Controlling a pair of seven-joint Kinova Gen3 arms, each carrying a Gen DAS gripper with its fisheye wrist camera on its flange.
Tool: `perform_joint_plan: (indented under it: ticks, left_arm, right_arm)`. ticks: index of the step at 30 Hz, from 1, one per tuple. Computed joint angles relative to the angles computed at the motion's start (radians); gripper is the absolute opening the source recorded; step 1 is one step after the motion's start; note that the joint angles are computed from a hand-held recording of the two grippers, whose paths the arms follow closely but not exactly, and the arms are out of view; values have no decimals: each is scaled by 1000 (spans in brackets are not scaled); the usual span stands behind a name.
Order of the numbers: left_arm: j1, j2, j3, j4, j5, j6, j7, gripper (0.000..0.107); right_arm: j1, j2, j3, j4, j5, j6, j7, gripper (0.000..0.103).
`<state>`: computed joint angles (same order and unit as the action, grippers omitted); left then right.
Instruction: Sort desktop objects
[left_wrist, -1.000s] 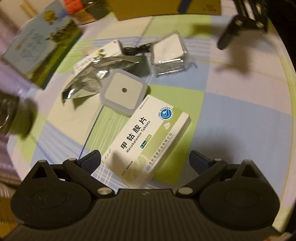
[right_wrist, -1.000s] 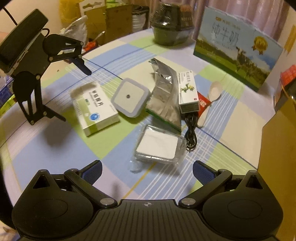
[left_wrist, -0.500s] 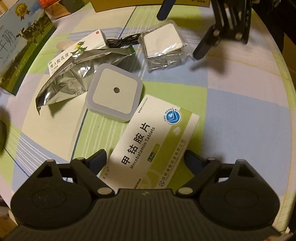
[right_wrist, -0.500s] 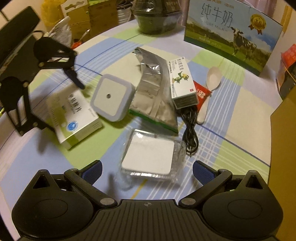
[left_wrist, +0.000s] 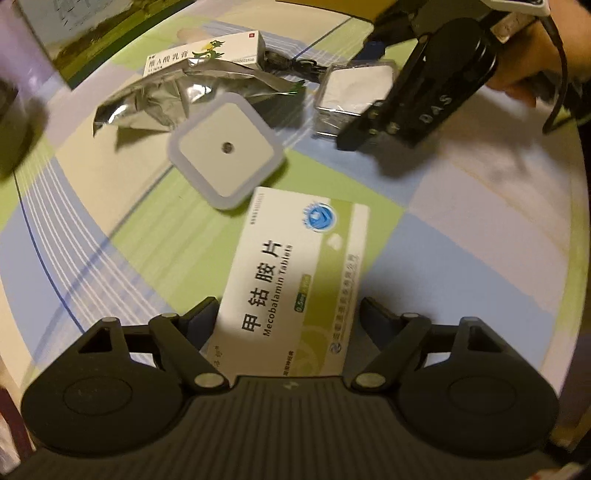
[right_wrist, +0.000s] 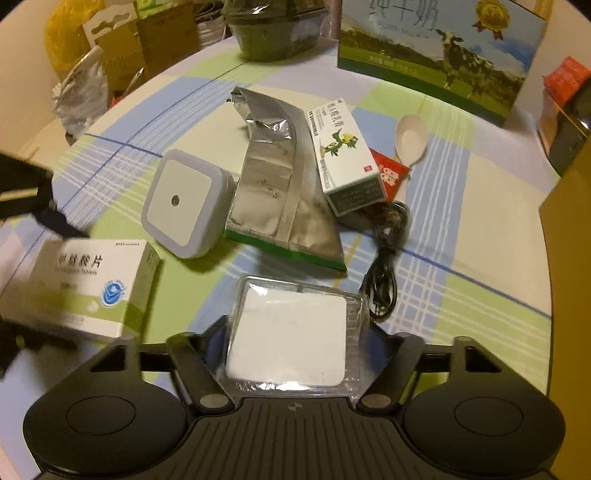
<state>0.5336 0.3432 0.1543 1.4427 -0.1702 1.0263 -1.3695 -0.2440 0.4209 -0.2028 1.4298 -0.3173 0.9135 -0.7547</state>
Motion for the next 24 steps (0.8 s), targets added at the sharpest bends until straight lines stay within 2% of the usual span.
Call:
perform_joint_plan:
  ticks: [3, 4, 5, 10, 17, 19, 24]
  left_arm:
    - [45, 9, -5, -16, -24, 14, 75, 77]
    - [60, 11, -7, -21, -37, 15, 100, 70]
    - [78, 18, -12, -34, -49, 24, 137, 69]
    - [157, 58, -15, -98, -103, 77, 263, 67]
    - [291, 134, -14, -224, -152, 140, 395, 68]
    - [324, 148, -20, -240, -163, 131, 436, 68]
    - [406, 156, -51, -204, -256, 47, 532, 70]
  right_arm:
    - [41, -29, -2, 36, -35, 6, 22, 66]
    - [59, -43, 0, 54, -49, 12, 31, 66]
    - [74, -56, 3, 71, -63, 17, 40, 66]
    - [163, -145, 39, 175, -127, 45, 108, 66]
    - [238, -255, 104, 297, -209, 60, 210, 66]
    - [256, -274, 124, 315, -234, 68, 241, 66]
    - [291, -290, 159, 344, -279, 72, 332, 66]
